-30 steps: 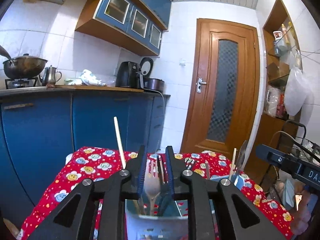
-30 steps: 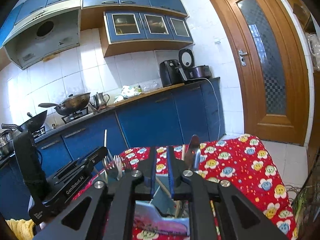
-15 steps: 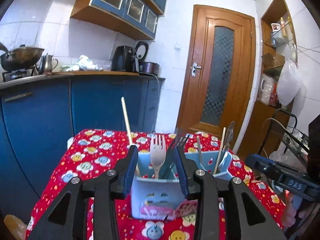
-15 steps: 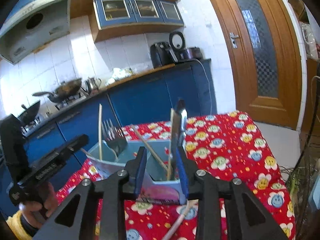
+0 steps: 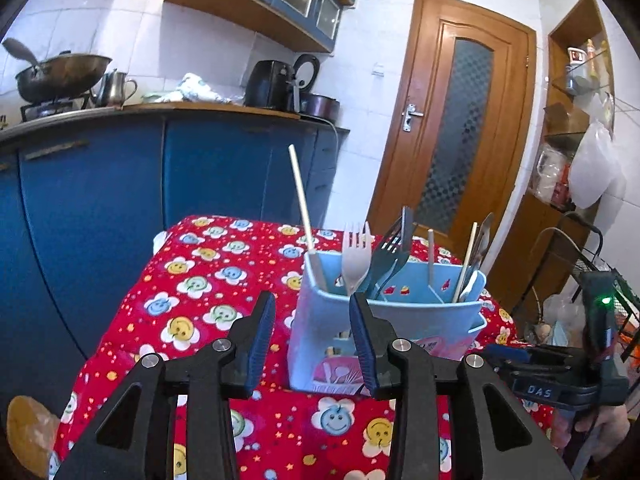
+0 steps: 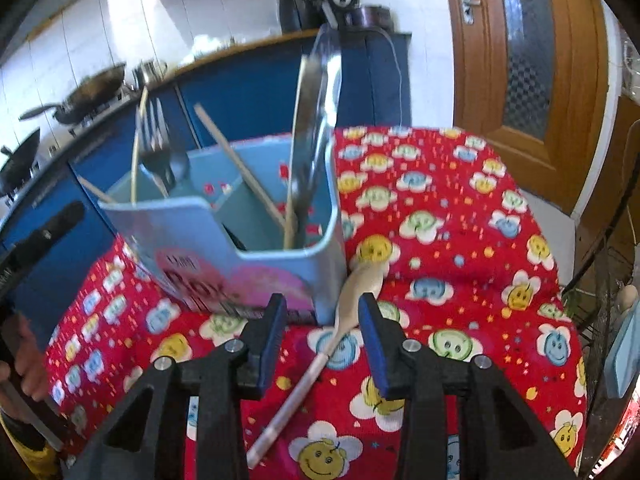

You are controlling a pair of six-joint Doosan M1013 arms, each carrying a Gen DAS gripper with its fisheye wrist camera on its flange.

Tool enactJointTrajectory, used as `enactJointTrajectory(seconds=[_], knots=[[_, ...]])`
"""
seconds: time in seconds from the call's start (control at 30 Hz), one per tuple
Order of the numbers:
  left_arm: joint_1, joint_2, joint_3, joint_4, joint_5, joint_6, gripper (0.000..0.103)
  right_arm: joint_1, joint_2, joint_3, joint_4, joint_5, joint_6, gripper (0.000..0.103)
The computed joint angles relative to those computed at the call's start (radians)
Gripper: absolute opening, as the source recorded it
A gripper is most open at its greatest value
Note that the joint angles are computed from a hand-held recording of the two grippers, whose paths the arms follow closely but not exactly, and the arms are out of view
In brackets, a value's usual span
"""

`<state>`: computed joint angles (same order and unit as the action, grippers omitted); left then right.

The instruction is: Organize utensils

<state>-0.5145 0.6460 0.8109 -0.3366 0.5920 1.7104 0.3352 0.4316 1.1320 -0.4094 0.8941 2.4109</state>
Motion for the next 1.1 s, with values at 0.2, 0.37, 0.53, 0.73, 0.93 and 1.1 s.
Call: enactJointTrajectory(seconds=[0.2,0.37,0.53,0.73,0.93,1.1], knots=[[0.006,0.003,0.004,0.003,0.017,-0.019,0.039,-0.015,0.042,-0.061,0.089,0.123,-0.099,0.040],[0.010,0.005,0.002,-0.002,0.018,-0.029,0.039,-0.017,0.066,-0.099,0.085,0.192,-0.139,0.041],[0.011,0.006,0.002,-0.003,0.018,-0.030,0.039,-0.029,0.087,-0.141,0.125,0.250,-0.209,0.045],[0.009,0.005,0.004,-0.003,0.017,-0.022,0.039,-0.064,0.095,-0.165,0.253,0.283,-0.272,0.041],[0.006,0.002,0.010,0.001,0.014,-0.022,0.039,-0.064,0.091,-0.166,0.256,0.292,-0.268,0.013],[0.006,0.003,0.010,0.004,0.013,-0.028,0.039,-0.070,0.055,-0.101,0.242,0.204,-0.191,0.007]])
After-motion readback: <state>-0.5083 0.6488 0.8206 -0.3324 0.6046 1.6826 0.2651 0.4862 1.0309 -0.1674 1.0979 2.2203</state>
